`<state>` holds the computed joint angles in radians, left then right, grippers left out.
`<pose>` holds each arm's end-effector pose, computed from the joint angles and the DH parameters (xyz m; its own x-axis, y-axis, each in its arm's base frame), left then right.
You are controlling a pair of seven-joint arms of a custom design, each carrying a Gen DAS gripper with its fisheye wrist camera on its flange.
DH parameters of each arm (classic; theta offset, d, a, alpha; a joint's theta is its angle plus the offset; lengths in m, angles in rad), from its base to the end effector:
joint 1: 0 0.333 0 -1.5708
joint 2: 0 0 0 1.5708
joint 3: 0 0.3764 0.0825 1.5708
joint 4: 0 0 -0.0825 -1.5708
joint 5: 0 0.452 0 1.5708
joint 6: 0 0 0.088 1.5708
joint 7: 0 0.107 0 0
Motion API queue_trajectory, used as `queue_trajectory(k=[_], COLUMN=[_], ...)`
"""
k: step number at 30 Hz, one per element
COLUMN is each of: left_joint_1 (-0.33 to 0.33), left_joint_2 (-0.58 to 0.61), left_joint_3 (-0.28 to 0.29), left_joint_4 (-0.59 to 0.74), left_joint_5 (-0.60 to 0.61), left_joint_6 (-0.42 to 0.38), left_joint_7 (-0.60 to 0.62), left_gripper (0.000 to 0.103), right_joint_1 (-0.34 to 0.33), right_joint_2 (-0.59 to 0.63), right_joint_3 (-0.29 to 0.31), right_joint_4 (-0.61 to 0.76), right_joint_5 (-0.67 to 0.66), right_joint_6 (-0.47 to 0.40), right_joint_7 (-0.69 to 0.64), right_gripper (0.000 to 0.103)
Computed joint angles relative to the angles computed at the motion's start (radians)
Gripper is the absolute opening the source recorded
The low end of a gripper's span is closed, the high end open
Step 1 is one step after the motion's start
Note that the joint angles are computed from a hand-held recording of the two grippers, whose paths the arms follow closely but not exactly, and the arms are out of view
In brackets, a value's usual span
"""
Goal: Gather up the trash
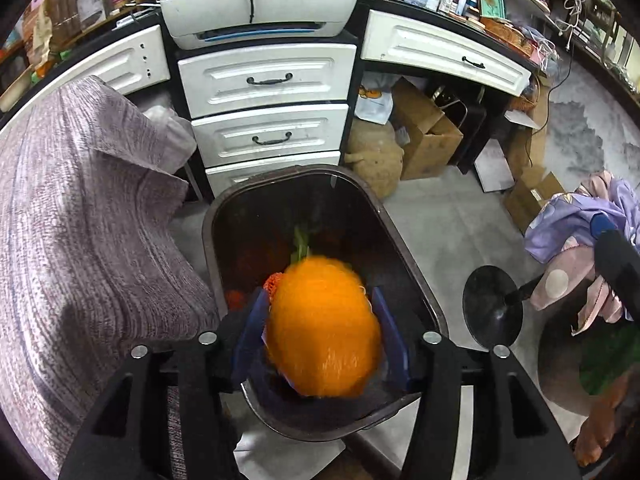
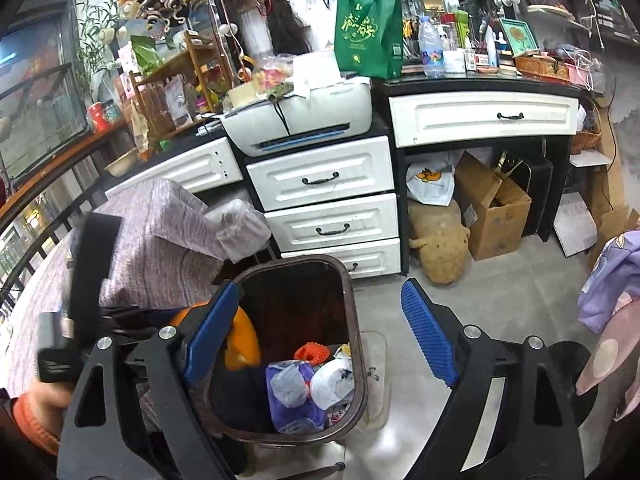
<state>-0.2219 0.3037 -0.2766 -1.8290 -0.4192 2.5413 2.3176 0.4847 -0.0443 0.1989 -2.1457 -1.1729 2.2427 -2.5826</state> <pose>0.6600 -0.3335 0.4397 -0.8056 -0.5852 0.0925 -0.5406 0.6623 -0.5187 0.4880 0.3646 0.4766 -0.5371 -0.8027 -0.2590 -0.3747 0.5022 -0.7793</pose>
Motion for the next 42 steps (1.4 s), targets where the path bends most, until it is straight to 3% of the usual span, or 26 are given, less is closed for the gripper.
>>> queue_trajectory(k=[2, 4, 10, 25, 32, 38, 42], left_joint_1=[0.009, 0.024, 0.040, 0.090, 0.077, 0.077, 0.069], left_joint_2=[-0.007, -0.036, -0.095, -0.273, -0.356, -0.408, -0.449], left_joint_3=[-0.010, -0.027, -0.018, 0.055, 0.107, 0.151, 0.181], left_joint_4=[-0.003, -0.038, -0.087, -0.210, -0.275, -0.313, -0.336], left_joint_5=[-0.020, -0.072, -0.167, -0.573, -0.816, -0.866, -1.048], left_joint_6=[-0.005, 0.054, 0.098, 0.234, 0.339, 0.351, 0.379], left_joint_7=[0.031, 0.100, 0.159, 0.404, 0.633, 0.673, 0.817], left_gripper=[0.075, 0.085, 0.094, 0.097, 0.097, 0.098, 0.098], right_joint_1=[0.003, 0.006, 0.017, 0.064, 0.153, 0.215, 0.239], right_joint_2=[-0.005, -0.009, -0.012, 0.041, 0.153, 0.194, 0.215], right_joint_3=[0.003, 0.007, 0.018, 0.030, 0.030, 0.002, -0.009], right_joint_4=[0.003, 0.007, 0.031, 0.155, 0.312, 0.382, 0.413], right_joint_5=[-0.009, -0.016, -0.031, -0.083, -0.130, -0.147, -0.139], right_joint_6=[-0.006, -0.018, -0.064, -0.095, -0.236, -0.236, -0.242], right_joint_7=[0.004, 0.005, -0.013, -0.077, -0.173, -0.199, -0.196], right_gripper=[0.083, 0.084, 0.087, 0.097, 0.097, 0.097, 0.097])
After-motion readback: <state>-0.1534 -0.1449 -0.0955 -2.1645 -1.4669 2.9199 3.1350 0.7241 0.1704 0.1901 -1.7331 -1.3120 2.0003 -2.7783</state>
